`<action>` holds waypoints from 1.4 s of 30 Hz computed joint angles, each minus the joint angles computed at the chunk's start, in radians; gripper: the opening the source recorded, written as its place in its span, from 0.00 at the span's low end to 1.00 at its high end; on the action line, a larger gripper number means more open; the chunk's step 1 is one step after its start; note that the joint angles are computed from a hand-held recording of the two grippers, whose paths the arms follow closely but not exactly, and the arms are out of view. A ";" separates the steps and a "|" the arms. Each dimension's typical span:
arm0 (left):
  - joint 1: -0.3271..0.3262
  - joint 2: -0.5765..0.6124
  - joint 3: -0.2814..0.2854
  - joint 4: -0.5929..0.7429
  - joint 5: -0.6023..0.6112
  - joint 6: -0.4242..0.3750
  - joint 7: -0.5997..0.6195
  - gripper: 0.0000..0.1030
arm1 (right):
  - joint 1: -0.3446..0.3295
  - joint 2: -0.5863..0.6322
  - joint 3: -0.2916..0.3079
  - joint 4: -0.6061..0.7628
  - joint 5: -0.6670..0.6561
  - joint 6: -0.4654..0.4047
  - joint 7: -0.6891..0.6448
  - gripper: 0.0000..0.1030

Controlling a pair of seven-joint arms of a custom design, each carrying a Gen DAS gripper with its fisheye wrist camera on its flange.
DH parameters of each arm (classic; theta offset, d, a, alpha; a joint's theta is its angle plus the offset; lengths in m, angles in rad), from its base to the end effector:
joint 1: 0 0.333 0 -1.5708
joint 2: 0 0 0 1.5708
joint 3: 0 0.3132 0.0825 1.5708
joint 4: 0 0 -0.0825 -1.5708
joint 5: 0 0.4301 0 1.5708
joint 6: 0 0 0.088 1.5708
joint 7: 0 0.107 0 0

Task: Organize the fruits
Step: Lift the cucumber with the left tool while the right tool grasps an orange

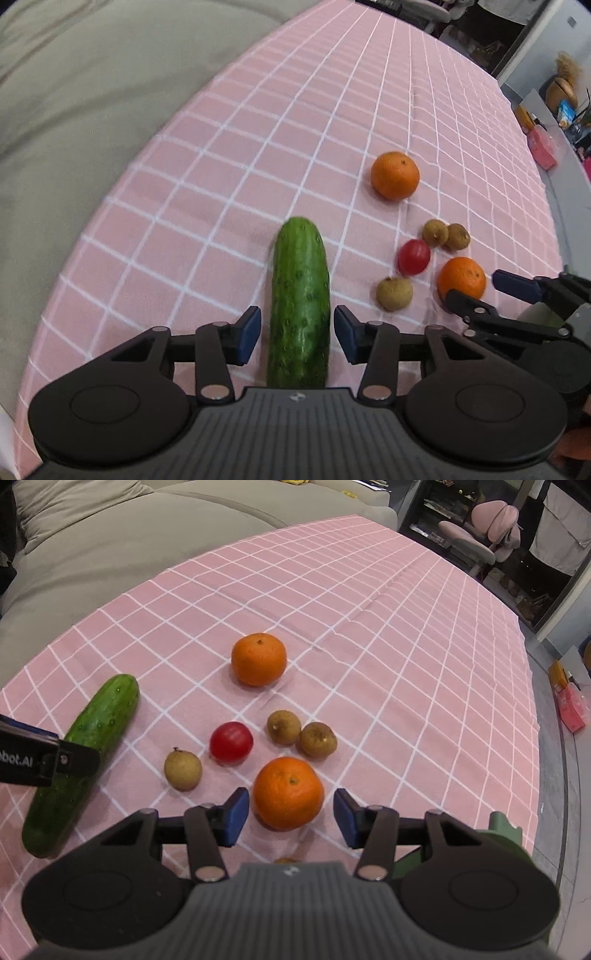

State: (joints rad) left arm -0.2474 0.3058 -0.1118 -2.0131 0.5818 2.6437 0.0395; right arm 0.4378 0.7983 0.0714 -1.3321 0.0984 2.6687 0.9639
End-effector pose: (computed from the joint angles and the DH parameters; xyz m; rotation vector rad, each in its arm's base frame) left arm 0.6128 -0.2430 0.2999 -2.5696 1.1739 -0.5297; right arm 0.7252 0.3839 0.2882 -2.5571 0.7431 -0.4426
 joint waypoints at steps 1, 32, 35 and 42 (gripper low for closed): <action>-0.002 0.002 0.003 0.002 0.007 0.000 -0.002 0.52 | 0.002 0.002 -0.003 0.003 -0.003 -0.001 0.002 0.47; -0.036 -0.043 0.034 -0.038 0.223 0.073 -0.138 0.40 | -0.044 -0.115 0.053 -0.136 0.068 0.036 -0.011 0.37; -0.036 -0.063 0.023 -0.037 0.261 0.066 -0.137 0.39 | -0.077 -0.179 0.083 -0.220 0.124 0.080 -0.049 0.37; -0.033 -0.104 -0.003 -0.028 0.311 0.080 -0.134 0.39 | -0.162 -0.317 0.151 -0.389 0.292 0.176 -0.153 0.37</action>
State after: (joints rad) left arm -0.2804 0.2022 -0.1143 -2.0407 0.8931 2.7237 -0.0947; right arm 0.2759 0.4813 0.2221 -1.7211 0.3901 2.8452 0.8106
